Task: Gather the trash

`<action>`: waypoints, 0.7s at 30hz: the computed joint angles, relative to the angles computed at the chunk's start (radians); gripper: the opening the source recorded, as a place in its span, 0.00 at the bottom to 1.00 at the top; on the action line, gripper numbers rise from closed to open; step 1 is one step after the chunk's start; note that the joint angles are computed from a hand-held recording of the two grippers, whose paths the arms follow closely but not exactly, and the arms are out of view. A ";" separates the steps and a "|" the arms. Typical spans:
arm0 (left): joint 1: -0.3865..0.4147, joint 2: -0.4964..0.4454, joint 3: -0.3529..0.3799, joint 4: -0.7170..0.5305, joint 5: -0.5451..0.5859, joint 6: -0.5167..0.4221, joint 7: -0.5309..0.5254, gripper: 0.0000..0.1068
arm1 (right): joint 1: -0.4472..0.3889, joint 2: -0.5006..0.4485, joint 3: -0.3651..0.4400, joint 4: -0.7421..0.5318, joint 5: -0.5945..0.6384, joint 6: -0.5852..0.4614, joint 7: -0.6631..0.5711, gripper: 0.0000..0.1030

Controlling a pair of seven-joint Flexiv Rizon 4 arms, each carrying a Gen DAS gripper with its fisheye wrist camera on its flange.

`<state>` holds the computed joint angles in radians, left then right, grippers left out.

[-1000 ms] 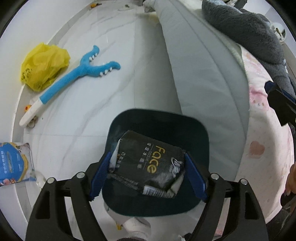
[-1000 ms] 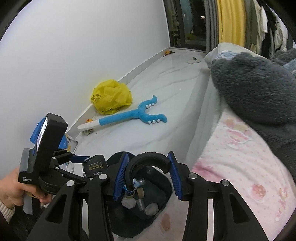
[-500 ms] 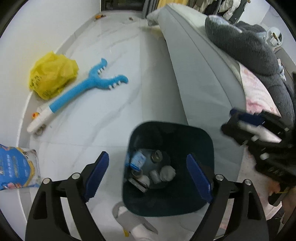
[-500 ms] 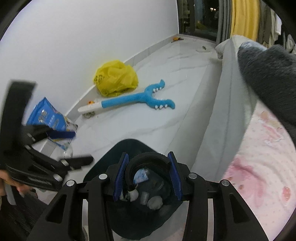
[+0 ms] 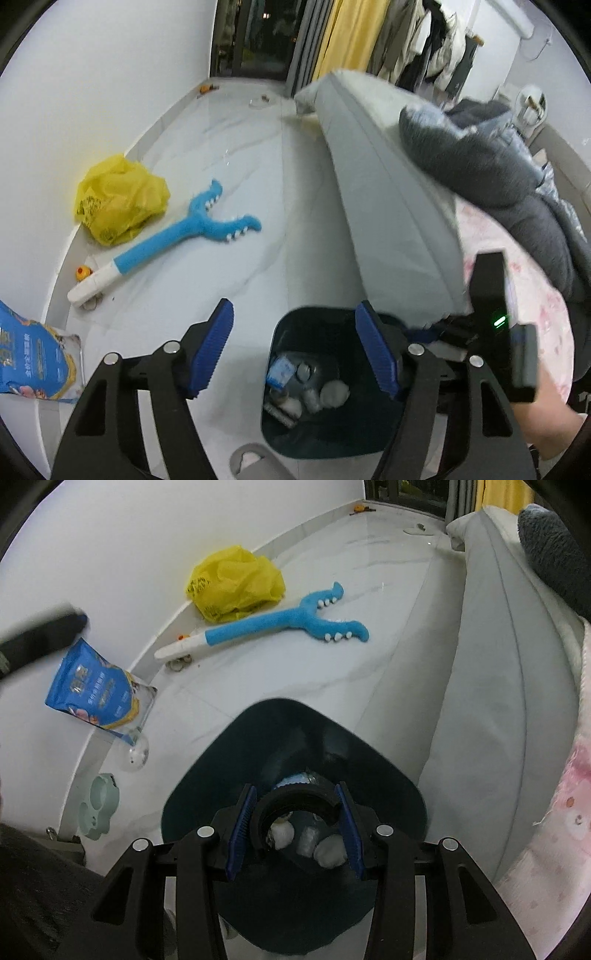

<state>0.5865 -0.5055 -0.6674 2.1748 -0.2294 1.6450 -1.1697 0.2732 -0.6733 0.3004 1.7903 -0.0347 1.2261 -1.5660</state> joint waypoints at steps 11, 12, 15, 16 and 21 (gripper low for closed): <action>0.221 0.017 -0.236 0.082 0.192 0.160 -0.092 0.64 | 0.033 0.046 -0.019 0.067 -0.021 -0.048 0.030 0.61; 0.243 0.021 -0.259 0.091 0.207 0.166 -0.109 0.64 | 0.044 0.056 -0.029 0.080 -0.029 -0.038 0.039 0.62; 0.275 0.037 -0.294 0.113 0.257 0.196 -0.154 0.65 | 0.052 0.091 -0.039 0.127 -0.038 0.002 0.057 0.65; 0.274 0.046 -0.291 0.120 0.272 0.210 -0.168 0.65 | 0.052 0.101 -0.040 0.141 -0.040 0.014 0.061 0.65; 0.256 0.112 -0.270 0.159 0.341 0.258 -0.242 0.66 | 0.054 0.190 -0.061 0.259 -0.049 0.158 0.099 0.69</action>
